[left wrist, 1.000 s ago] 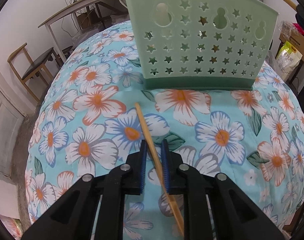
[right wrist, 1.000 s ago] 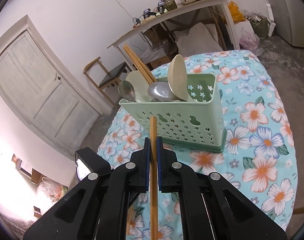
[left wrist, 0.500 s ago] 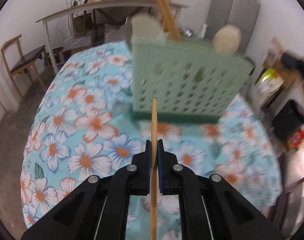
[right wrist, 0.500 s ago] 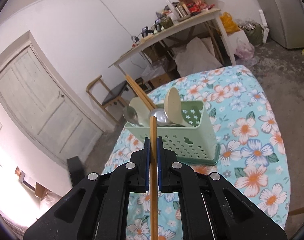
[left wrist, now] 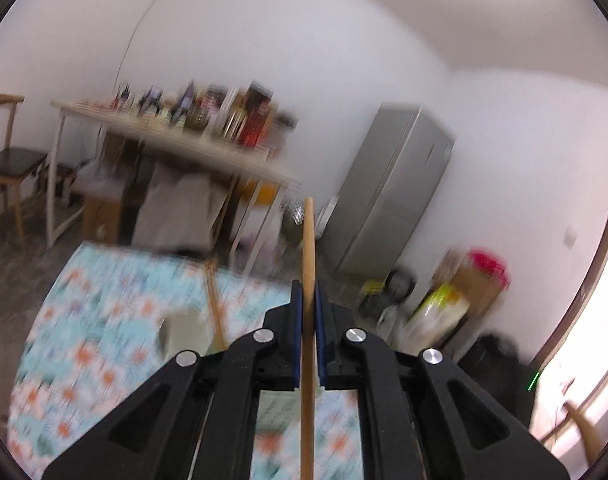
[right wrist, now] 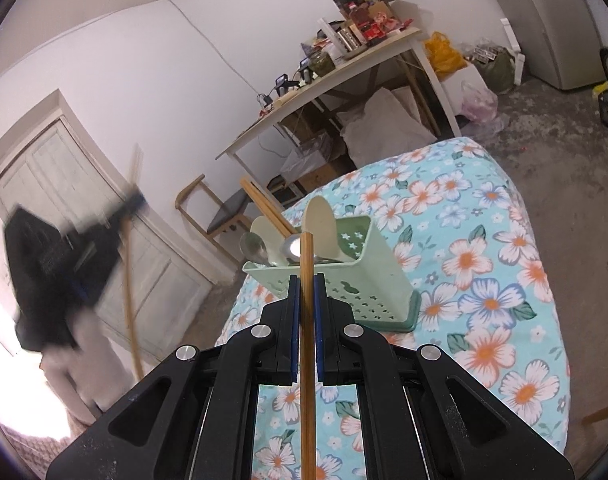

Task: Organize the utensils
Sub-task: 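Raise the chopstick over the basket with the right tool while the left lifts its chopstick, then lower both held chopsticks toward the basket opening with both tools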

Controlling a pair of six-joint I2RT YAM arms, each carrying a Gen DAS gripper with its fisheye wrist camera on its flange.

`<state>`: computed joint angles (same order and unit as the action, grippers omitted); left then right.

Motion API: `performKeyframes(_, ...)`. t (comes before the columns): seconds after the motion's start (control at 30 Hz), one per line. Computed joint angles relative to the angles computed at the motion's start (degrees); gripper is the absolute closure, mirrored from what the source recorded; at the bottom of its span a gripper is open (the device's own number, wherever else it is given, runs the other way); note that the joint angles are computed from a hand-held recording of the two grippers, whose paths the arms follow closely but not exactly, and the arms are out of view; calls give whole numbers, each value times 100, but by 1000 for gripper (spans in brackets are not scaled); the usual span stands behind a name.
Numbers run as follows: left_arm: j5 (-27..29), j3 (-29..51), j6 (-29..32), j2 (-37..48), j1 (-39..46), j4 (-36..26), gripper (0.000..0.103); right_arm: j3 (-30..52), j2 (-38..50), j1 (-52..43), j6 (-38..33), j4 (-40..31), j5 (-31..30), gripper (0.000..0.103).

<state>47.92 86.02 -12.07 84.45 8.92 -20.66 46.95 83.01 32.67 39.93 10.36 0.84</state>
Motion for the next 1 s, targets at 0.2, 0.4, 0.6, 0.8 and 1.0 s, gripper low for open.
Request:
performKeyframes(0.2,-466,304,-1371,535,-602,1655,98,31,157,-225,-6,94,-264,98)
performKeyframes(0.4,-854,747,-1680,1311,-1012,2074,98,115,390,-526,-7,104,-521,98)
performKeyframes(0.6,-1293,774,-1429,1693,-1280,2348,98,88,473,-794,23,118,-643,98)
performKeyframes(0.8,-1709,477,-1087,1788,-1428,2541,98,90,556,-952,17,92,-759,98)
performKeyframes(1.0,-1827,258,-949,1736,-1453,2651,98,35,523,-1018,21,112,-813,98)
